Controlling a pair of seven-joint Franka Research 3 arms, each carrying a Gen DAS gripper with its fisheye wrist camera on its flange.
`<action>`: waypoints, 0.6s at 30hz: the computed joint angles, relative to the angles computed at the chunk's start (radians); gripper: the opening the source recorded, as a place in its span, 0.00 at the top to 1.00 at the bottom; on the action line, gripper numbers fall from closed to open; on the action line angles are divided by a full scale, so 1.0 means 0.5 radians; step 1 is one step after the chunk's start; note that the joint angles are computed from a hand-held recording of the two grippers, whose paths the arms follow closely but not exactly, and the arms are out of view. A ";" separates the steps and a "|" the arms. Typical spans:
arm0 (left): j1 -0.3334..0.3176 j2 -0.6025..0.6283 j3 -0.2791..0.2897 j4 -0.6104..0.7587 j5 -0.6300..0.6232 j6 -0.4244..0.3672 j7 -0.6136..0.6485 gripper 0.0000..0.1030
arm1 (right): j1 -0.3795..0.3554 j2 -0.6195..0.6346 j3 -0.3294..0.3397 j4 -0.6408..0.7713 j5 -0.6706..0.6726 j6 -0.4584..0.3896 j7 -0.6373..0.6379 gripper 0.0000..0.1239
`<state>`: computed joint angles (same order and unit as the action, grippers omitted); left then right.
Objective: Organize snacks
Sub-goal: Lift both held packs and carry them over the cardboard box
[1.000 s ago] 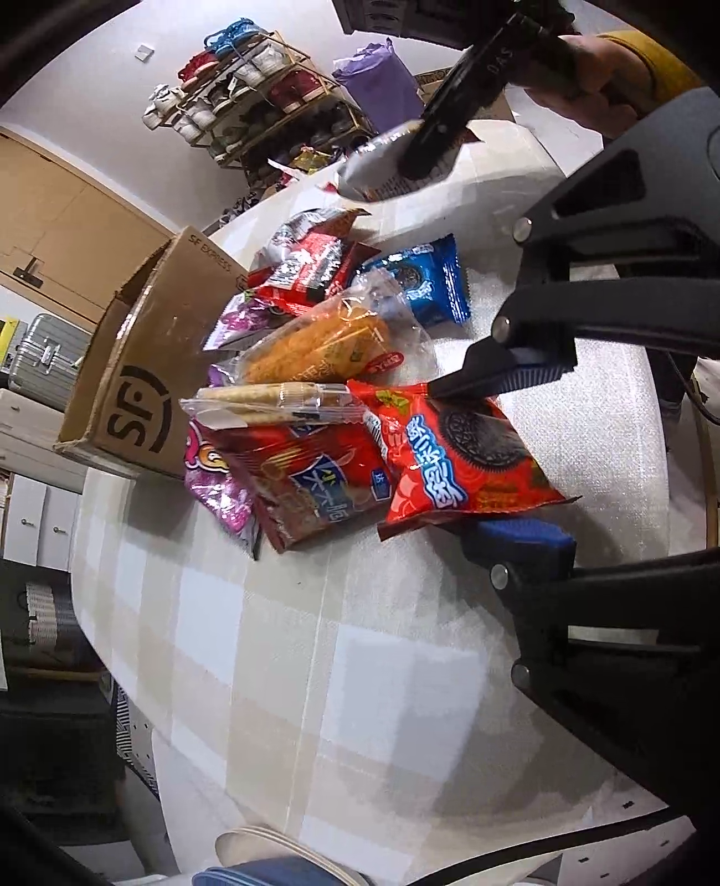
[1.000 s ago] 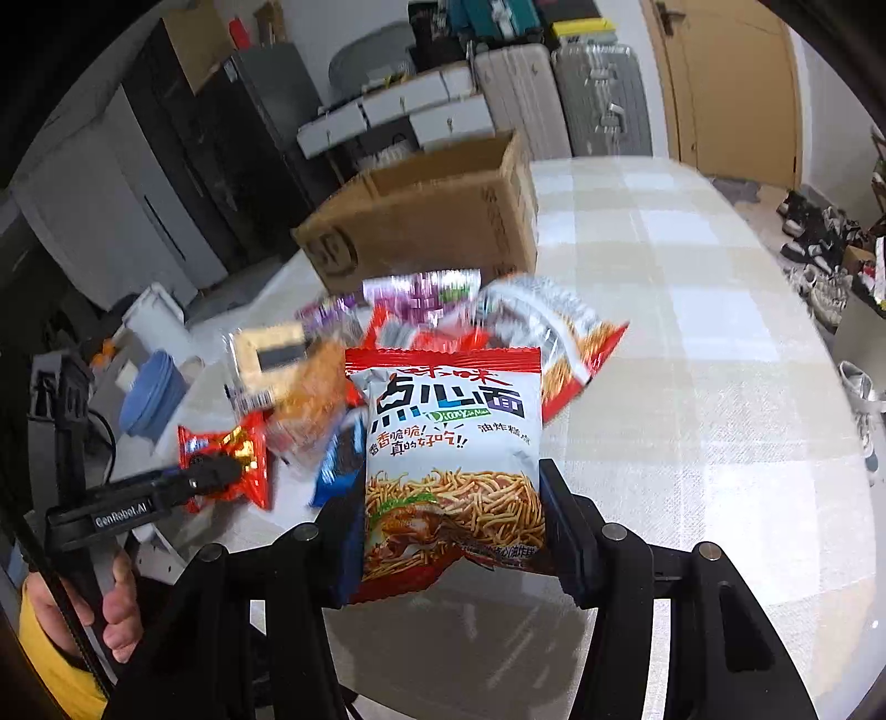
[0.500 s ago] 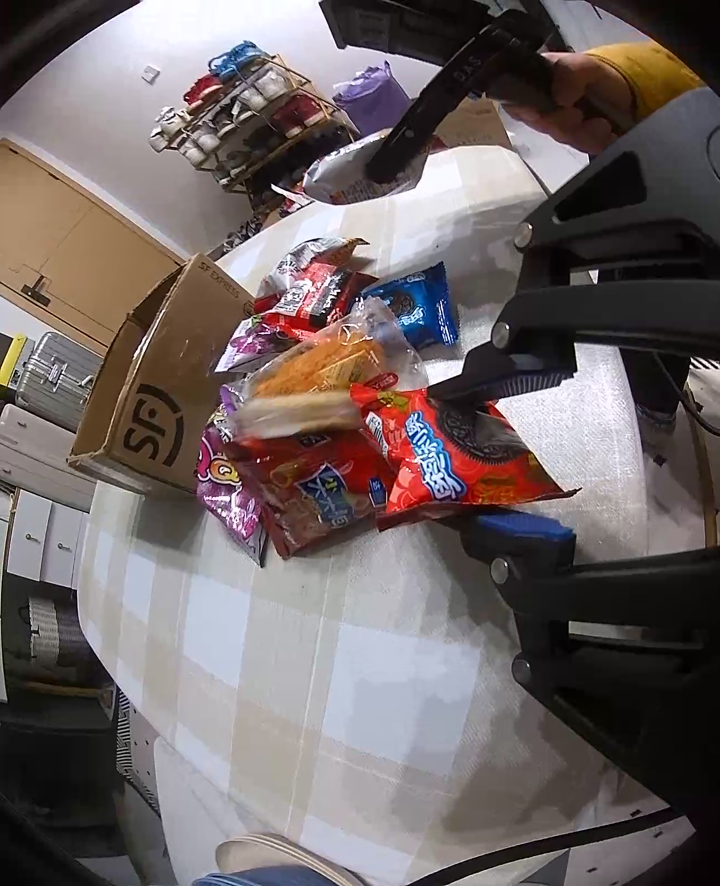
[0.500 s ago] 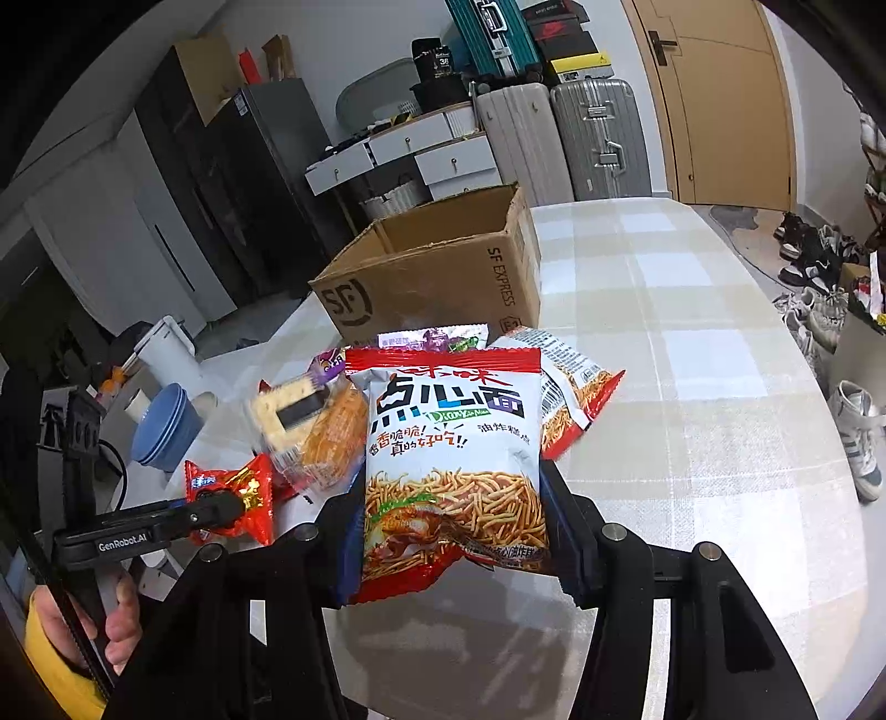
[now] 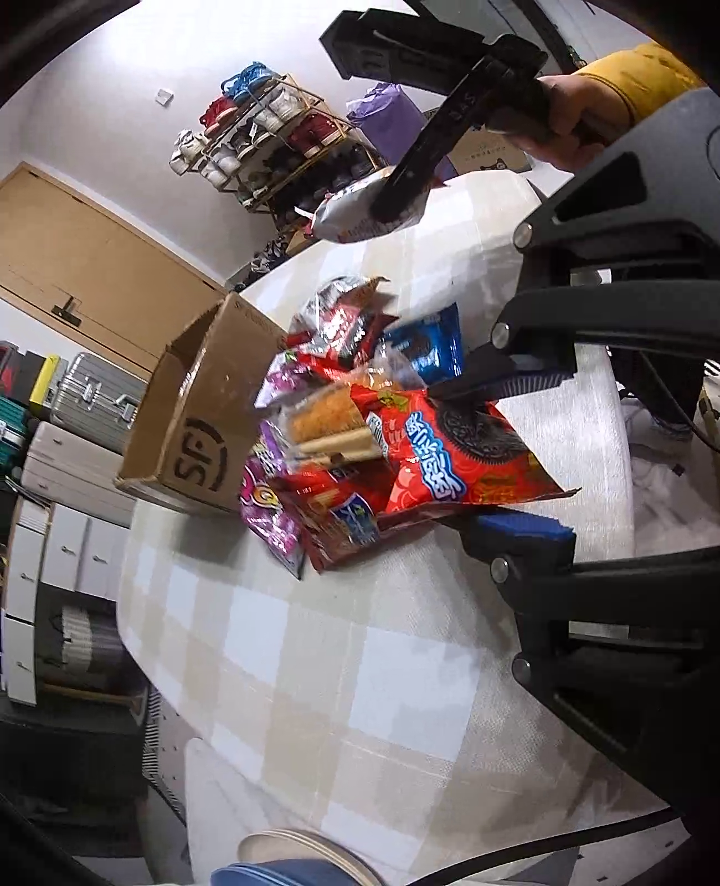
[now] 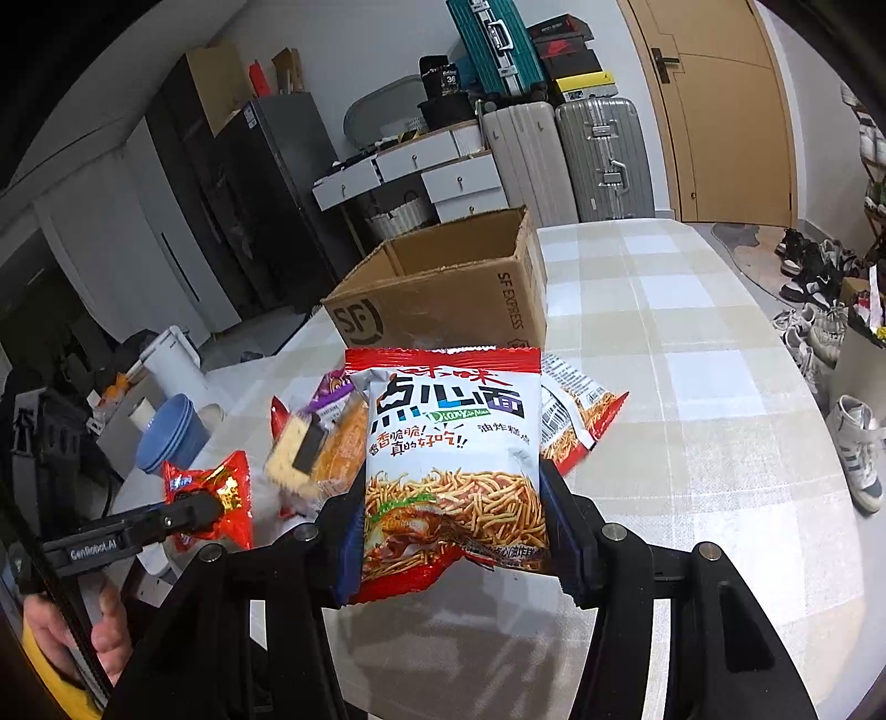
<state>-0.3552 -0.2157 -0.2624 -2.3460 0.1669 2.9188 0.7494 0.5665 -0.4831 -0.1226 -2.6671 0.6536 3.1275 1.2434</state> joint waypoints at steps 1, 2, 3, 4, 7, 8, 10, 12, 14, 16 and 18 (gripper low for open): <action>0.002 -0.002 -0.005 0.003 0.007 0.008 -0.007 0.70 | 0.019 -0.001 -0.013 0.002 0.010 0.012 -0.004 0.55; -0.009 -0.001 0.001 0.008 -0.003 0.022 0.005 0.70 | 0.026 -0.003 -0.016 0.002 0.012 0.018 -0.003 0.55; -0.030 0.004 0.015 0.016 -0.029 0.030 0.038 0.70 | 0.037 -0.001 -0.021 0.006 0.014 0.022 -0.005 0.55; -0.033 0.003 0.014 0.017 -0.032 0.039 0.044 0.70 | 0.041 0.002 -0.022 0.010 0.013 0.018 -0.004 0.56; -0.062 0.012 0.029 0.034 -0.073 0.064 0.095 0.70 | 0.086 0.007 -0.049 0.017 0.028 0.028 -0.019 0.56; -0.067 0.013 0.030 0.041 -0.084 0.068 0.109 0.70 | 0.086 0.006 -0.045 0.018 0.028 0.034 -0.019 0.56; -0.084 0.008 0.044 0.044 -0.118 0.086 0.146 0.70 | 0.118 0.003 -0.065 0.019 0.034 0.059 -0.032 0.55; -0.089 -0.002 0.050 0.049 -0.140 0.100 0.167 0.70 | 0.178 -0.009 -0.108 0.015 0.049 0.089 -0.052 0.56; -0.097 -0.008 0.062 0.064 -0.164 0.107 0.197 0.70 | 0.219 -0.017 -0.134 0.019 0.049 0.104 -0.058 0.56; -0.097 -0.004 0.071 0.099 -0.178 0.100 0.230 0.70 | 0.303 -0.032 -0.204 0.026 0.067 0.118 -0.073 0.56; -0.096 0.008 0.079 0.146 -0.193 0.077 0.269 0.70 | 0.382 -0.053 -0.272 0.039 0.091 0.133 -0.084 0.56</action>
